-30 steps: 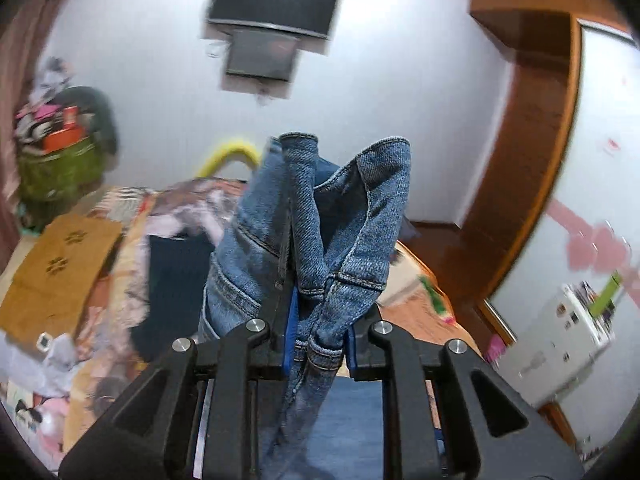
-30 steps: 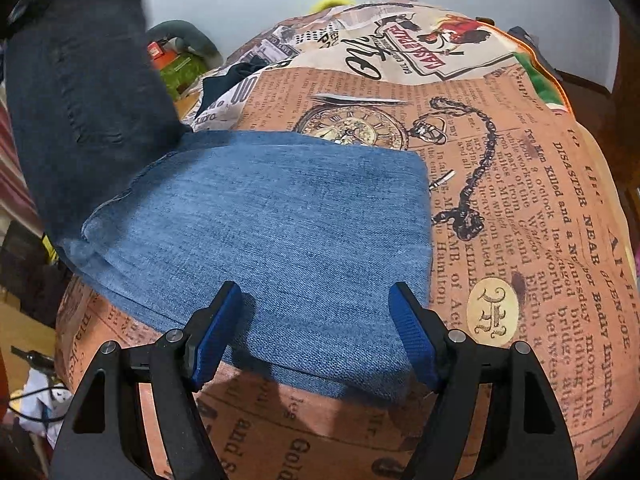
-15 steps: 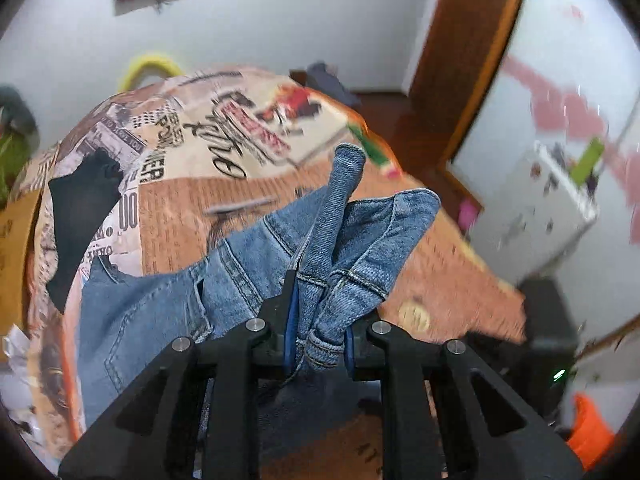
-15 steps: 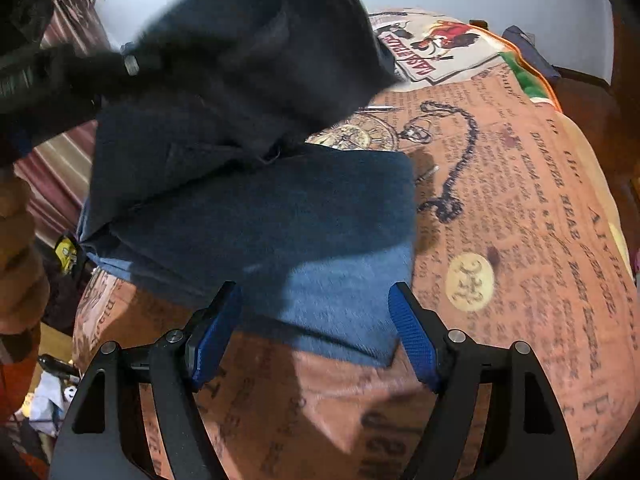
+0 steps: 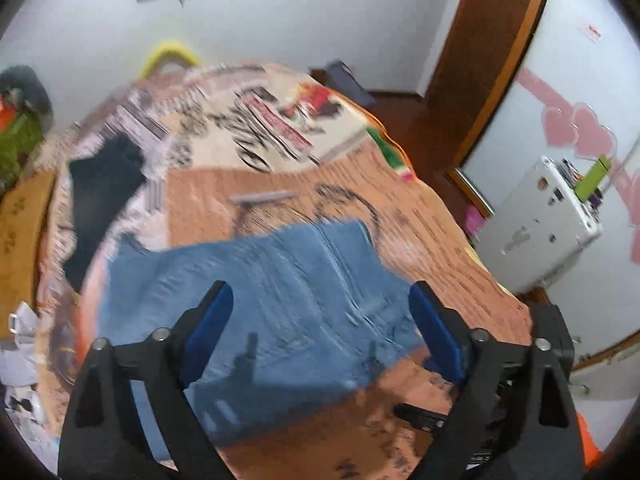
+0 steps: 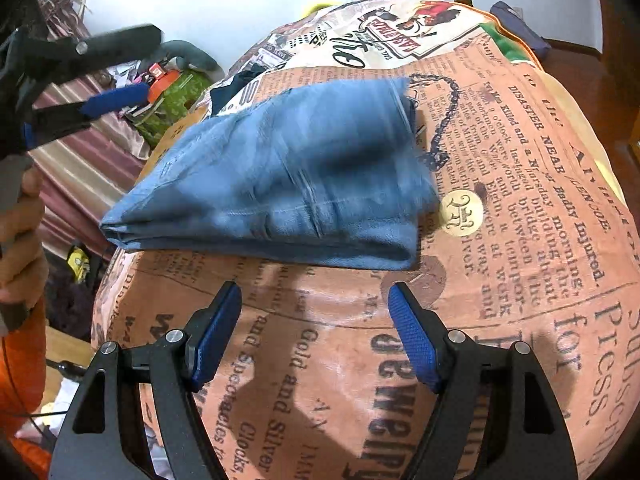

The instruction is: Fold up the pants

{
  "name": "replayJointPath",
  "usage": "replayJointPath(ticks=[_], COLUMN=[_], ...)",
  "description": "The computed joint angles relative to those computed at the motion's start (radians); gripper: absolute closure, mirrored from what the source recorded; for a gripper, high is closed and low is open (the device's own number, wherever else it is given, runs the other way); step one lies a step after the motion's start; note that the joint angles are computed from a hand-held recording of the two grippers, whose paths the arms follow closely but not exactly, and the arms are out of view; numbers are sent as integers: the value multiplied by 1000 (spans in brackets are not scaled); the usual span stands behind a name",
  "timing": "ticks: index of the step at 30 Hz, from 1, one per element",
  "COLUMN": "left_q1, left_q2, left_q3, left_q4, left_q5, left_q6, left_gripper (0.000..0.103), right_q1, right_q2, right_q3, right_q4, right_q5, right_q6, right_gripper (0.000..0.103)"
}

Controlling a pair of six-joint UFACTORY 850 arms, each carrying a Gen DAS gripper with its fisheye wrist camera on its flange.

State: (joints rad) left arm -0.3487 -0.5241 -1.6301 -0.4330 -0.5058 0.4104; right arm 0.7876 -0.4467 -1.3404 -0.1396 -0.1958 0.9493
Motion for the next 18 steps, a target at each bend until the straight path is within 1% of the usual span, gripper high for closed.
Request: replayJointPath(ticks=[2, 4, 5, 7, 9, 11, 13, 14, 15, 18], left_q1=[14, 34, 42, 58, 74, 92, 107, 109, 109, 107], left_q2=[-2, -23, -37, -82, -151, -240, -344, -385, -428, -606], left_q3=[-13, -46, -66, -124, -210, -327, -462, -514, -564, -801], left_q4=[73, 152, 184, 305, 415, 454, 463, 479, 506, 623], left_q5=[32, 52, 53, 45, 3, -80, -173, -206, -239, -385], left_q6=[-55, -103, -123, -209, -298, -326, -316, -321, -330, -376], left_gripper=[11, 4, 3, 2, 2, 2, 2, 2, 2, 2], right_q1=[-3, -2, -2, -2, -2, -4, -6, -9, -9, -12], right_q2=[-12, -21, -26, -37, -50, -68, -74, -82, -88, -104], right_q3=[-16, -28, -34, -44, -63, -87, -99, -110, -120, -148], right_q4=[43, 45, 64, 71, 88, 94, 96, 99, 93, 85], right_q5=[0, -3, -4, -6, -16, -34, -48, -57, -64, -92], right_q6=[-48, -54, -75, -87, -107, -119, -128, -134, -132, -134], right_gripper=[30, 30, 30, 30, 30, 30, 30, 30, 30, 28])
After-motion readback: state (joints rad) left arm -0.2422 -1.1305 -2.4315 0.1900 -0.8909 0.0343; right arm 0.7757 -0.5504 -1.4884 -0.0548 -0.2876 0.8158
